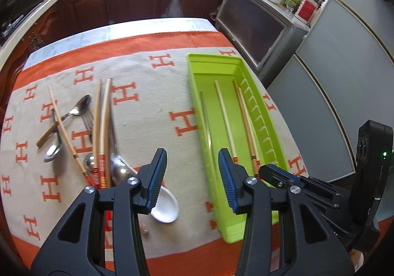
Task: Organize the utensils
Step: 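Move the right tool back to the pile and grasp red-banded chopsticks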
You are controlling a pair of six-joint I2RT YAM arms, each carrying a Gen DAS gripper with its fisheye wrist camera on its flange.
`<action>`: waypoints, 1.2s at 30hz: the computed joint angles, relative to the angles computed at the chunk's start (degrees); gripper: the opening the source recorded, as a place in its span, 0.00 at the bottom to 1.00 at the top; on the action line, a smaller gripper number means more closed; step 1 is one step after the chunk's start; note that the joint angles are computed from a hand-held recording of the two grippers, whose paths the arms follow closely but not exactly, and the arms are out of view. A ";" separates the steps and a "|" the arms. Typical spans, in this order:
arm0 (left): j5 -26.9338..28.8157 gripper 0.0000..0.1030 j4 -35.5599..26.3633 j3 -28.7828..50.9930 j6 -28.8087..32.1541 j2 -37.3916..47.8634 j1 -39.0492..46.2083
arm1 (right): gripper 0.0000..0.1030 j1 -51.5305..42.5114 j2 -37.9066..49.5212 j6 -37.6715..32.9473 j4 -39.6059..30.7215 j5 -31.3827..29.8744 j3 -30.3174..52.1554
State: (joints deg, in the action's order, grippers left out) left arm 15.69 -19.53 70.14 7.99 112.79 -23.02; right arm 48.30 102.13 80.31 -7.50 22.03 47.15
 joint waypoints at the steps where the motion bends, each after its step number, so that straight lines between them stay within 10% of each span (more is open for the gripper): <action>1: -0.19 0.39 -0.03 -0.26 0.15 -0.49 0.69 | 0.06 0.15 0.25 -0.25 -0.52 0.13 0.77; 36: -3.93 0.39 6.06 -5.43 6.77 -3.44 22.38 | 0.06 1.69 17.10 -12.42 -11.44 -7.13 31.59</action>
